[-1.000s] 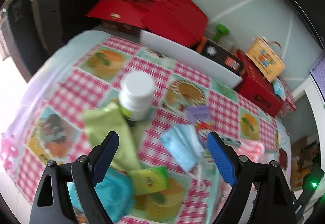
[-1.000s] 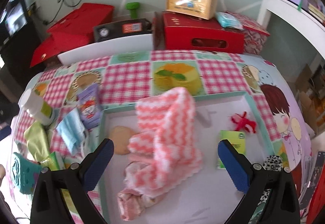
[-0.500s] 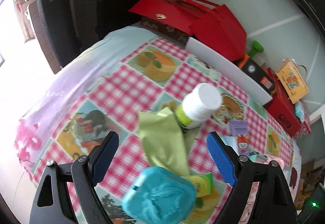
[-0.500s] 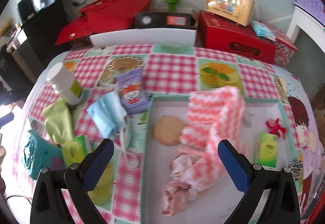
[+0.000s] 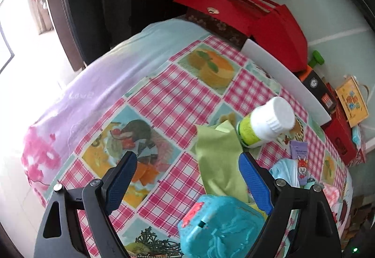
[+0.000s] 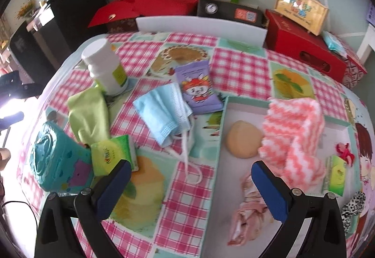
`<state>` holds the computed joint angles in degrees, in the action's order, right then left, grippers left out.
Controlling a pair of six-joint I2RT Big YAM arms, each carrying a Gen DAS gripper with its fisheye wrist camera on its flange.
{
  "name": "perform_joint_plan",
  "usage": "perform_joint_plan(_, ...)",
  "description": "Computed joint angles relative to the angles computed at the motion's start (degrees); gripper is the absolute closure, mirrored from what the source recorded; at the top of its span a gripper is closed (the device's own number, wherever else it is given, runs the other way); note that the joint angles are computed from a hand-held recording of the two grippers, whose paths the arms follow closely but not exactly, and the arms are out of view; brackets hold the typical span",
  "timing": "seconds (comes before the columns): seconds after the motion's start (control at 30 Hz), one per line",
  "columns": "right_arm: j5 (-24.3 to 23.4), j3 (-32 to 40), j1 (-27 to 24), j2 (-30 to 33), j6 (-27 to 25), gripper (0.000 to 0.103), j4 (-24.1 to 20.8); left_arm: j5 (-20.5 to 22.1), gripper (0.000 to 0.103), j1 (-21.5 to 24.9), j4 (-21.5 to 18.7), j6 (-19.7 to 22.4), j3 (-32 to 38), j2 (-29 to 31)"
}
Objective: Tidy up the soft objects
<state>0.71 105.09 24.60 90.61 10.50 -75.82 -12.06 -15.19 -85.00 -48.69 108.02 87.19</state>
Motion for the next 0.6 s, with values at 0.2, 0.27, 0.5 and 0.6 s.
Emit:
perform_joint_plan(0.2, -3.35, -0.46, 0.90, 0.52, -0.67, 0.000, 0.68, 3.53, 0.014, 1.78, 0.71, -0.51, -2.30, -0.21)
perform_joint_plan(0.27, -4.99, -0.56, 1.27, 0.79, -0.93, 0.000, 0.85, 4.37, 0.014, 2.00, 0.77, -0.11, -2.55, 0.09)
perform_joint_plan(0.5, -5.99, -0.96, 3.30, 1.30, -3.47, 0.000, 1.25, 6.96, 0.014, 2.93, 0.08, 1.07, -3.08, 1.45)
perform_joint_plan(0.6, -6.61, -1.22, 3.99, 1.46, -4.75, 0.000, 1.55, 6.99, 0.014, 3.24, -0.07, 0.94, -3.38, 1.56)
